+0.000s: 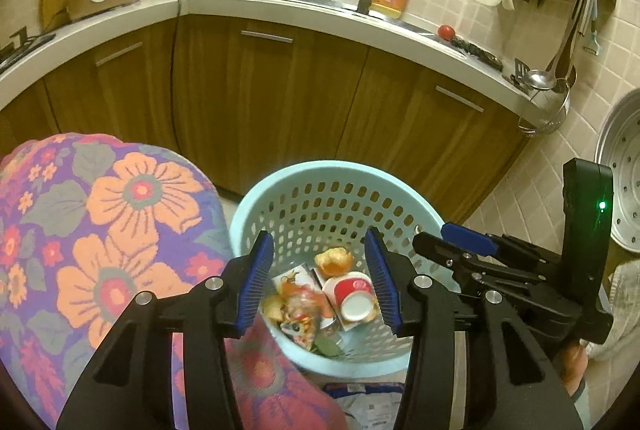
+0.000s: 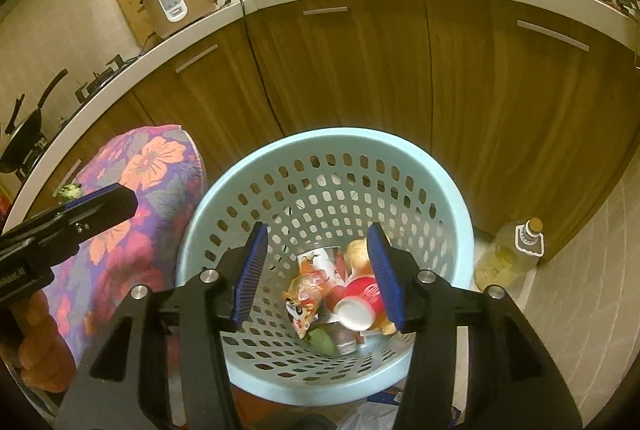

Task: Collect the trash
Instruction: 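Move both grippers back to the table toward the bok choy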

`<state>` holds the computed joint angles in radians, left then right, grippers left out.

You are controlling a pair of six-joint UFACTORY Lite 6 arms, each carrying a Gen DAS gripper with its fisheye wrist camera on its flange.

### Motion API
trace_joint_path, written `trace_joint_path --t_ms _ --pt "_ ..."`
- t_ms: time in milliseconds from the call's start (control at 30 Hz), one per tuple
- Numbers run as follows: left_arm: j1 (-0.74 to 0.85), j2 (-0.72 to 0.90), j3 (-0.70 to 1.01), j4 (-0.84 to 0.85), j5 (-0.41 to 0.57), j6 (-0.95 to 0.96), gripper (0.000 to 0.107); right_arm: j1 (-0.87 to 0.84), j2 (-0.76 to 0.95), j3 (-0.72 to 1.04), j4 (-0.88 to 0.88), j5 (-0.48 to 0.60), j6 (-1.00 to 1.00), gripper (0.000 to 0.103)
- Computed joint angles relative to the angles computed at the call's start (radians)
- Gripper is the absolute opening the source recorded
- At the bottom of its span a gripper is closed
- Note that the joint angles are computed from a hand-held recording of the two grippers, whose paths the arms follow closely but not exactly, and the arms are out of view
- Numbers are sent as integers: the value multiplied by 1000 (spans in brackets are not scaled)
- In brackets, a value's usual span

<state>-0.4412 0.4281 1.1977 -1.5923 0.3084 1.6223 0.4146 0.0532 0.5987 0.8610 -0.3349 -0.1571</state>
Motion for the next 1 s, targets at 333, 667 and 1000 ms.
trace_joint_path --t_ms 333,667,1000 --pt "80 -147 -155 -93 64 105 46 109 -30 51 277 -25 -262 48" --pt "256 -315 -316 -78 149 134 47 222 17 189 453 -41 -439 48" --pt "554 -372 -371 64 264 43 52 329 265 594 744 -8 -815 48"
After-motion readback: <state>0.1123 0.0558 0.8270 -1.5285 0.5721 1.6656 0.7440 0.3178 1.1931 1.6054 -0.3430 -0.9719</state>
